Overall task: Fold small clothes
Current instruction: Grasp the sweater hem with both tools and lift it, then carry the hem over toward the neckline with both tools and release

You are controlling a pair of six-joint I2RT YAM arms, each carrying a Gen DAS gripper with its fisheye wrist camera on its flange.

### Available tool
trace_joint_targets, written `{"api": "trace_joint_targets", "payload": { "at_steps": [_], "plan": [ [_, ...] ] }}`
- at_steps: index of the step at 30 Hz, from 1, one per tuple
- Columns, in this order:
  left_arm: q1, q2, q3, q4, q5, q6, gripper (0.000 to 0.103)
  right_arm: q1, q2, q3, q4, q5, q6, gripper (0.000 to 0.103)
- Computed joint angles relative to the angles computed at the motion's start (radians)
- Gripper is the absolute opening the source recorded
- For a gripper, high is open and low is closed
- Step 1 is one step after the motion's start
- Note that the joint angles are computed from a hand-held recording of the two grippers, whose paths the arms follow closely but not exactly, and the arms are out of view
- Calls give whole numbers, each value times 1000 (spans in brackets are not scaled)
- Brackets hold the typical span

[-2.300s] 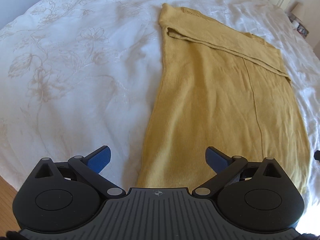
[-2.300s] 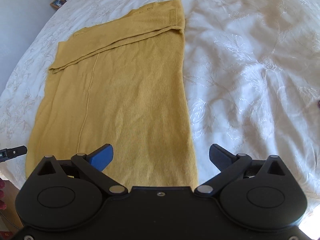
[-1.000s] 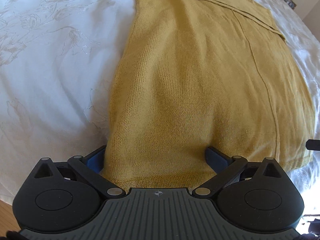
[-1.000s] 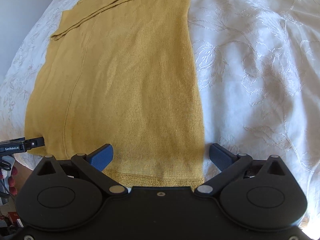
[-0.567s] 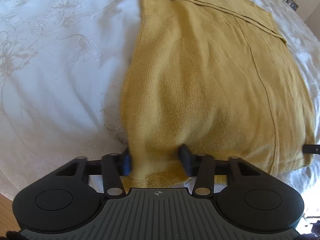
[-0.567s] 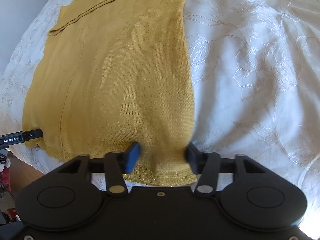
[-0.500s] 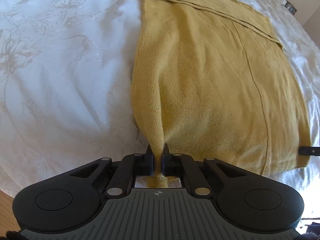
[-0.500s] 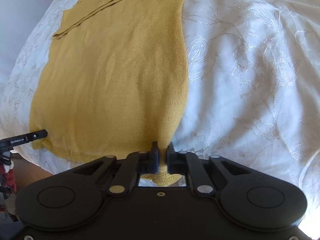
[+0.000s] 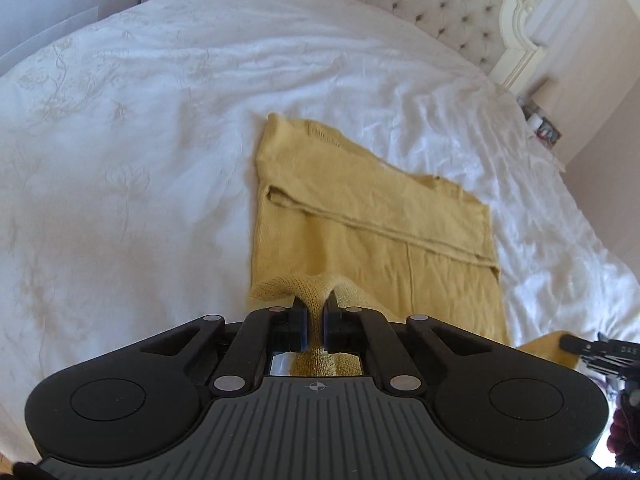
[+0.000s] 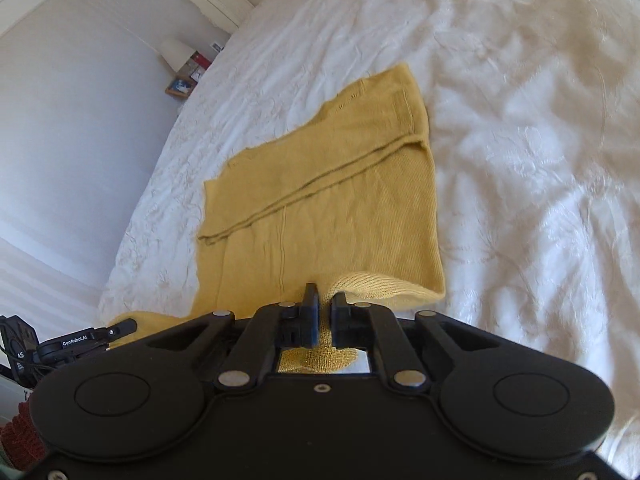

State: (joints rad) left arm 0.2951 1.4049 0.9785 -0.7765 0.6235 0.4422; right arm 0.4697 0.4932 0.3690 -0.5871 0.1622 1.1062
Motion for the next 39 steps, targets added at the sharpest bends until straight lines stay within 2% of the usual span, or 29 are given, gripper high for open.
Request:
{"api": "trace_joint_targets", "payload": {
  "at_steps": [5, 8, 11, 15, 21, 23, 25, 28, 30, 31, 35, 39],
  "plan": [
    [-113, 173, 170, 141, 11, -160, 6, -348, 288, 62, 307, -207, -171, 12],
    [-188, 306, 281, 223, -17, -231, 6, -472, 499, 140, 449, -273, -242, 12],
    [-237, 439, 391, 248, -48, -284, 6, -528, 701, 239, 519, -287, -281, 12],
    [-287, 623, 572, 214, -113, -298, 6, -564, 942, 378, 550, -287, -308, 12],
    [-324, 827, 802, 129, -195, -262, 9, -584, 1173, 528, 526, -279, -319, 13],
    [-325, 883, 873, 110, -207, -267, 17, -588, 1222, 565, 509, -268, -318, 15],
    [-323, 916, 909, 113, -218, -283, 35, -594, 1260, 592, 499, -248, -311, 21],
    [-320, 938, 945, 151, -239, -315, 38, -603, 1264, 573, 538, -221, -285, 23],
    [-312, 925, 944, 167, -256, -318, 40, -595, 1246, 557, 555, -166, -286, 30],
    [-309, 905, 919, 185, -259, -311, 41, -588, 1232, 544, 562, -146, -293, 33],
    [-300, 796, 781, 220, -241, -230, 44, -527, 1153, 499, 567, -54, -383, 33],
    [-308, 677, 573, 257, -247, -140, 45, -432, 1112, 483, 518, -47, -451, 33]
  ]
}}
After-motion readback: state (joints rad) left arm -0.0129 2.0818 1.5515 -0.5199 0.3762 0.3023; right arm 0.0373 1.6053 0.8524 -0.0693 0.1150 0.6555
